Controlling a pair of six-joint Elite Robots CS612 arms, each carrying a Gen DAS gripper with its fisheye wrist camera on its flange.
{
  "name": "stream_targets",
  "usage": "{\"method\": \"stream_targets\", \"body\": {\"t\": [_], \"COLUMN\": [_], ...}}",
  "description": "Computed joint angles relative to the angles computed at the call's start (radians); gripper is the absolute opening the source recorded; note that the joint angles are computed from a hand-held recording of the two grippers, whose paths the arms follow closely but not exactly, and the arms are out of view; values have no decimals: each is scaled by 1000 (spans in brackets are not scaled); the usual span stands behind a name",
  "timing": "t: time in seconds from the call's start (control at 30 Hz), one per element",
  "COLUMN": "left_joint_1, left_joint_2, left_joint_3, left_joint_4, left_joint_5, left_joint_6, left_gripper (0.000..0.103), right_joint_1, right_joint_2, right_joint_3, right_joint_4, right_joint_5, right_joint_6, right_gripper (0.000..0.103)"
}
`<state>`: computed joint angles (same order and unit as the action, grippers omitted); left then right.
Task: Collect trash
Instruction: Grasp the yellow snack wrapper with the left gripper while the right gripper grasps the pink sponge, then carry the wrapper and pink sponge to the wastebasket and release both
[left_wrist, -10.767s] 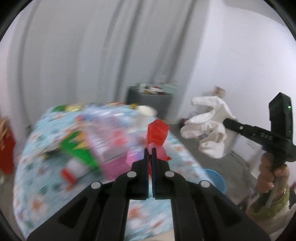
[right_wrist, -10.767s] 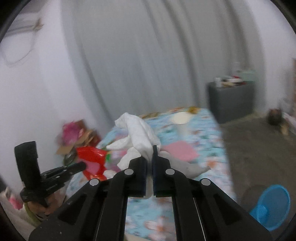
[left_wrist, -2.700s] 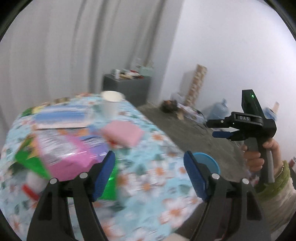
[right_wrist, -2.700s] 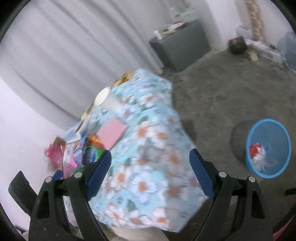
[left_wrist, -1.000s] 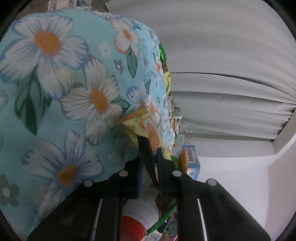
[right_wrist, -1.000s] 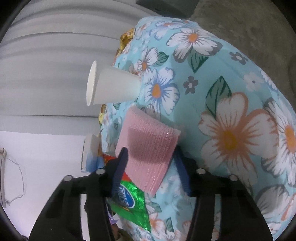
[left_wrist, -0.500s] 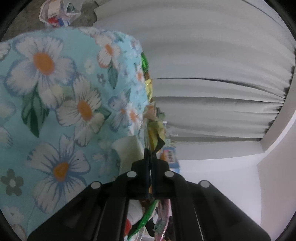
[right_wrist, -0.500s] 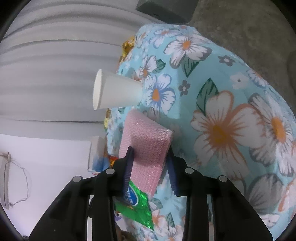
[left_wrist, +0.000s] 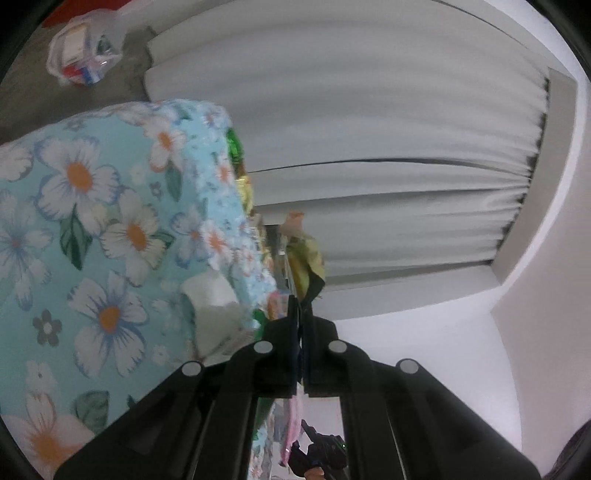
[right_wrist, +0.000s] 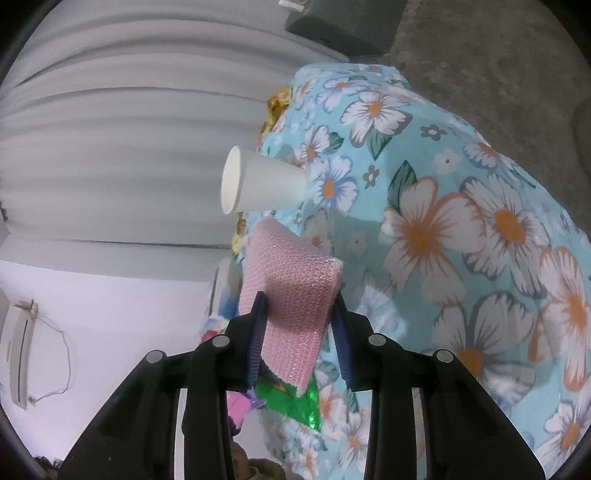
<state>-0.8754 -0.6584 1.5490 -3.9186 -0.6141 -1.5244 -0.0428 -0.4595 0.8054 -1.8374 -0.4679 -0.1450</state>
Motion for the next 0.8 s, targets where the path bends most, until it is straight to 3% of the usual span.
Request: {"method": "stream_targets", "body": {"t": [0.2, 0.37, 0.63, 0.8], "left_joint_1": [-9, -16, -9, 4], "left_joint_2": [-3, -11, -1, 15], "left_joint_3": [-46, -85, -165, -235], "left_joint_4": [-78, -75, 28, 155], "left_joint_5": [-31, -83, -199, -290], "left_joint_6": [202, 332, 411, 424], "left_gripper": [1, 1, 1, 1], "right_joint_1": [-5, -12, -38, -61], "right_joint_2": [-26, -42, -79, -96], "right_joint_3": [40, 64, 115, 149], "right_joint_4": [-12, -25, -35, -117], "right_joint_5": [32, 53, 82, 89], "right_joint_6": [-22, -32, -76, -42], "right_gripper": [31, 31, 31, 31]}}
